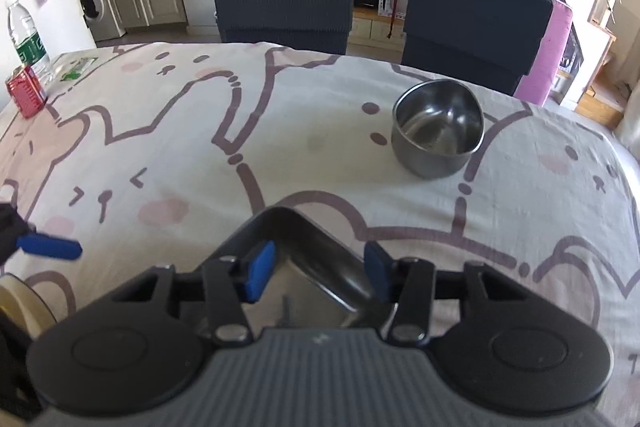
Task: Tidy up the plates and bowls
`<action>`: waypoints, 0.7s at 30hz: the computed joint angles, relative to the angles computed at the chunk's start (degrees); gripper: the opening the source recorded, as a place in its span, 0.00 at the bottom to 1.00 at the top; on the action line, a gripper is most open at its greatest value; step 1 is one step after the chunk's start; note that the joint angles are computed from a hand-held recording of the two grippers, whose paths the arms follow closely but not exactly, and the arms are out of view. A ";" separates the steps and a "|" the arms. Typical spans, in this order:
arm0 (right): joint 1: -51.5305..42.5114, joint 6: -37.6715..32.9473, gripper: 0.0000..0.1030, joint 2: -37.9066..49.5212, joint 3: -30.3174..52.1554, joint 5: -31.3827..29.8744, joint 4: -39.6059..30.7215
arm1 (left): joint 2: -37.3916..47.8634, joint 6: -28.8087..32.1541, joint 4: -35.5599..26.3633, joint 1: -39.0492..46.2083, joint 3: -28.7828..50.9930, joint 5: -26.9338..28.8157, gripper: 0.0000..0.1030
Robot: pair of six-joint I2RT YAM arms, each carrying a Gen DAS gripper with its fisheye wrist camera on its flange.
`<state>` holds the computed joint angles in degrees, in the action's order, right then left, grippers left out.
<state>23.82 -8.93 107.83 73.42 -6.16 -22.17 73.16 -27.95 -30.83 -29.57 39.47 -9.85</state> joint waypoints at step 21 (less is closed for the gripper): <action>-4.73 0.97 0.43 -1.11 -4.02 -3.32 2.07 | -0.94 -8.69 2.19 7.32 -0.72 6.45 0.98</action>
